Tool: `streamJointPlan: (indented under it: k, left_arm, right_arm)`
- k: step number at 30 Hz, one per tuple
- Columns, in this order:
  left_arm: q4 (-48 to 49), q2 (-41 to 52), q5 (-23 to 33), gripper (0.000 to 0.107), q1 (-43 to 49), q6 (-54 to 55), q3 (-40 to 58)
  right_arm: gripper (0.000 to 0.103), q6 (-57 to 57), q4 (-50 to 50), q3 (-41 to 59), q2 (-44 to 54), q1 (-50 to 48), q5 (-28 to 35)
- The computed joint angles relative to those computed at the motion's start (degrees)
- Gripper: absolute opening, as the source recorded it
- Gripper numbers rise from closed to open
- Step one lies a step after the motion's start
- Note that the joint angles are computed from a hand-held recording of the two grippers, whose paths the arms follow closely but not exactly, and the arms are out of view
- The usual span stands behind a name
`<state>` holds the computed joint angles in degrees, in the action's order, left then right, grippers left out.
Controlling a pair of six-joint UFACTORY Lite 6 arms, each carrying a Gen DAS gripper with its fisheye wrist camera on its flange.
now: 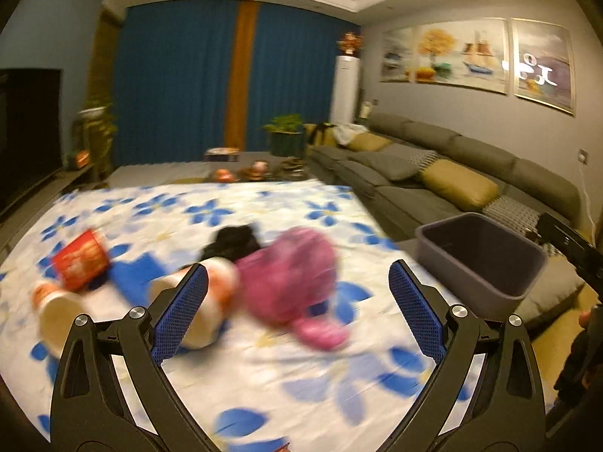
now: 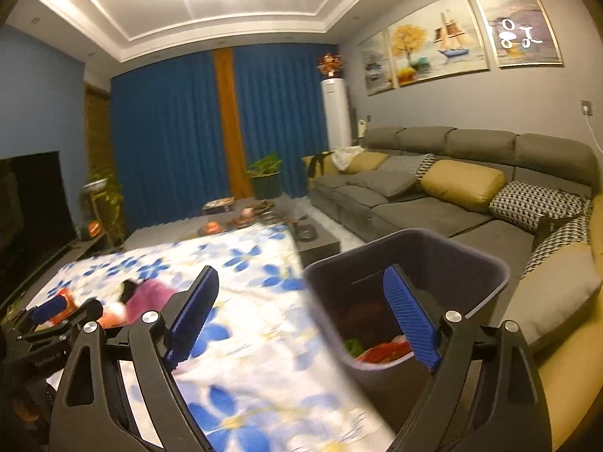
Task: Collect trash
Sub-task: 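Move both open grippers back over the paper cups on the table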
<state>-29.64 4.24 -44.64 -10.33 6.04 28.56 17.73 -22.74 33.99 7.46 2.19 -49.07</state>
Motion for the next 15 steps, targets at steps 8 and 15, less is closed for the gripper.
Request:
streamJointPlan:
  k: [8,15]
  left_arm:
    - [3.4,-20.8,0.0,0.095,12.7,0.0,-20.2]
    - [29.4,-33.4,6.7,0.095,36.2,-13.9,-27.9]
  right_arm:
    - [0.086,-7.0,11.7,-6.2,-3.0,15.3,0.2]
    - [0.086,-14.7,25.1,-4.8,-0.4,29.6,0.2]
